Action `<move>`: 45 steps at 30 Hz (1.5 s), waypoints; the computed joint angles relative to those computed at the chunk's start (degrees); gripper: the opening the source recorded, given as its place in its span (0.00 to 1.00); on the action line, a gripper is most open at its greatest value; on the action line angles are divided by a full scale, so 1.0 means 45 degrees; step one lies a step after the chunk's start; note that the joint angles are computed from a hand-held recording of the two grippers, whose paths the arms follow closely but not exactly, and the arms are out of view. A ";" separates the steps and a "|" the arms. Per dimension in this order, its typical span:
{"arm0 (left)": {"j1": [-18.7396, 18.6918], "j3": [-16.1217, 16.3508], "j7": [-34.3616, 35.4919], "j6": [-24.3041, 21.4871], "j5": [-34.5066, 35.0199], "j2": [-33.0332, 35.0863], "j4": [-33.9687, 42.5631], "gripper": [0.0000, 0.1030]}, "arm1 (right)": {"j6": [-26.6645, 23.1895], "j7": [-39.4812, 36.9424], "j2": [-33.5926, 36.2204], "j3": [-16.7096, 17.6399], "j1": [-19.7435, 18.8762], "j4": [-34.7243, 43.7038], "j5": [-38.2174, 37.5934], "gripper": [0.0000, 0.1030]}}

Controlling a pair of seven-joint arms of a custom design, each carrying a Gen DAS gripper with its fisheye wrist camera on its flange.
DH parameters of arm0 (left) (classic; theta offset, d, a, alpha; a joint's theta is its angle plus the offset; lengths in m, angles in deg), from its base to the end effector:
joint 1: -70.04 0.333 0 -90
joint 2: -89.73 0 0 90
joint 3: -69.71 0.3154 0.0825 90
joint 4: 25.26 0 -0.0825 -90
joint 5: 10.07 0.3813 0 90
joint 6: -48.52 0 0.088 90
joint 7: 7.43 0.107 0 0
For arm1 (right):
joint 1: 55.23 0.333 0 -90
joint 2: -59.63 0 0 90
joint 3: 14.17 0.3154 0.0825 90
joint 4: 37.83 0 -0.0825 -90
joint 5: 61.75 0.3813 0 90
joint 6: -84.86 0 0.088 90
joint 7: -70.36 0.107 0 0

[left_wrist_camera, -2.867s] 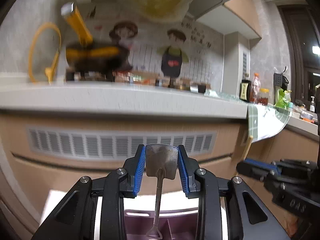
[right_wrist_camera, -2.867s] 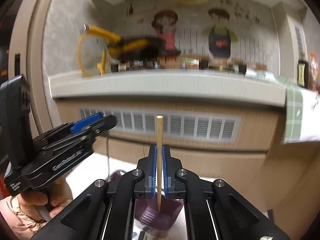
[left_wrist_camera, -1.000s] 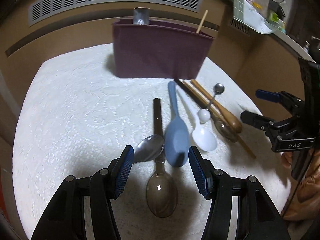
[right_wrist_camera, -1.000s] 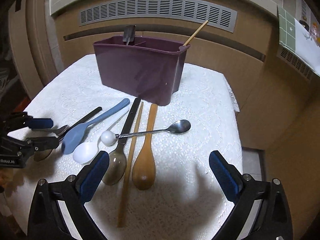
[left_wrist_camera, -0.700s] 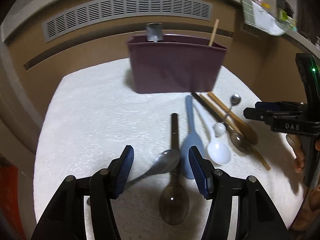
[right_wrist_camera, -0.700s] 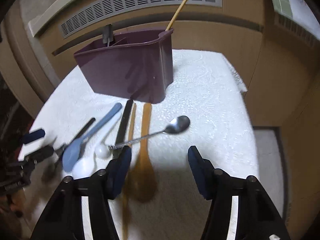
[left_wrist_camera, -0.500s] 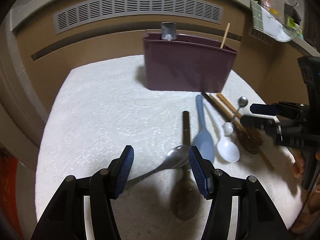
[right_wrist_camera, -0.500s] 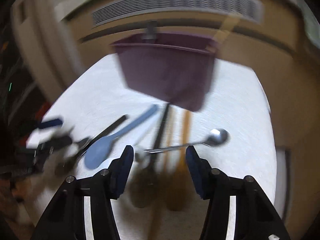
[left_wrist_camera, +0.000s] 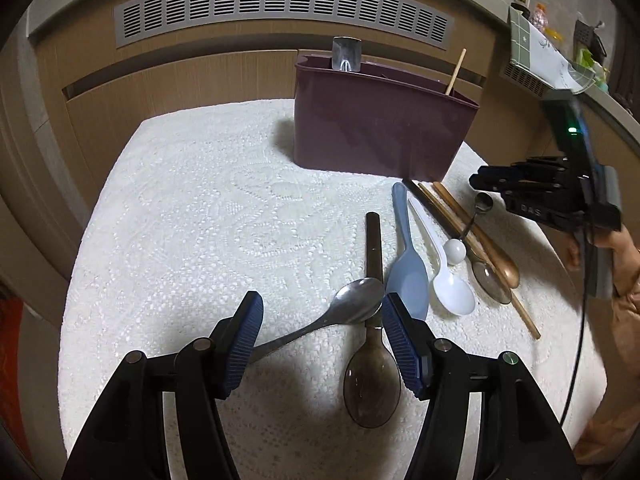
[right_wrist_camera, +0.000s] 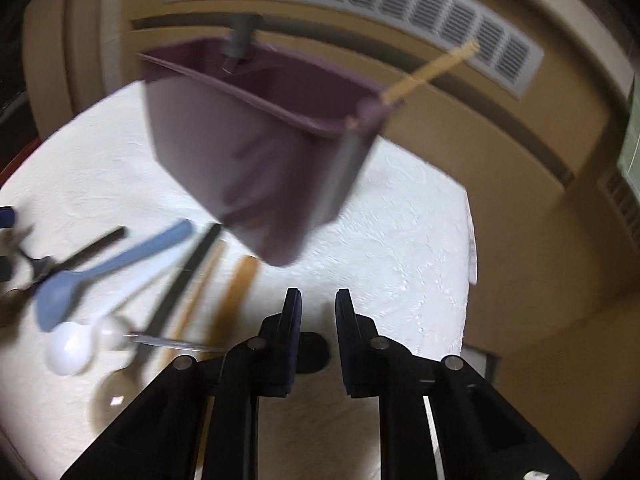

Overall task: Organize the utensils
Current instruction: 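Grasp the small white-ball-handled spoon with the right tool, then grasp the metal spoon with the left tool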

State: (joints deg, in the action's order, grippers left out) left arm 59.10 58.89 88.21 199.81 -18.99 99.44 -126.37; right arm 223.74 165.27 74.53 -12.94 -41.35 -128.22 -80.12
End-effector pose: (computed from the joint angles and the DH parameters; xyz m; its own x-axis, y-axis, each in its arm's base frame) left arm 0.6138 -0.2315 0.5487 -0.3842 -0.9163 0.1129 -0.7253 0.2240 -0.6510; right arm 0.6601 0.1751 0.5554 0.2634 -0.9308 0.2534 -0.7589 -0.3621 -0.5412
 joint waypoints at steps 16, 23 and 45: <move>0.0066 0.0128 -0.0927 -0.0455 0.0217 0.0313 0.0443 0.62 | -0.0388 -0.3136 -0.3693 0.0629 0.0203 -0.4013 0.5522 0.14; 0.0118 0.0194 -0.1001 -0.0143 0.0433 -0.0113 -0.0053 0.62 | 0.0747 -0.3301 -0.1985 0.0838 0.0613 -0.2434 0.4412 0.22; 0.0132 0.0302 0.1040 -0.1691 0.0170 0.0426 0.0941 0.62 | 0.1513 -0.0828 -0.2984 0.0648 0.0190 -0.3204 0.4601 0.19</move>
State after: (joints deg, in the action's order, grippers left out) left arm 59.70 60.25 92.90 192.20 -18.23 101.36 -122.14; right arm 230.55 161.55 61.10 -10.03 -40.49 -142.63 -59.41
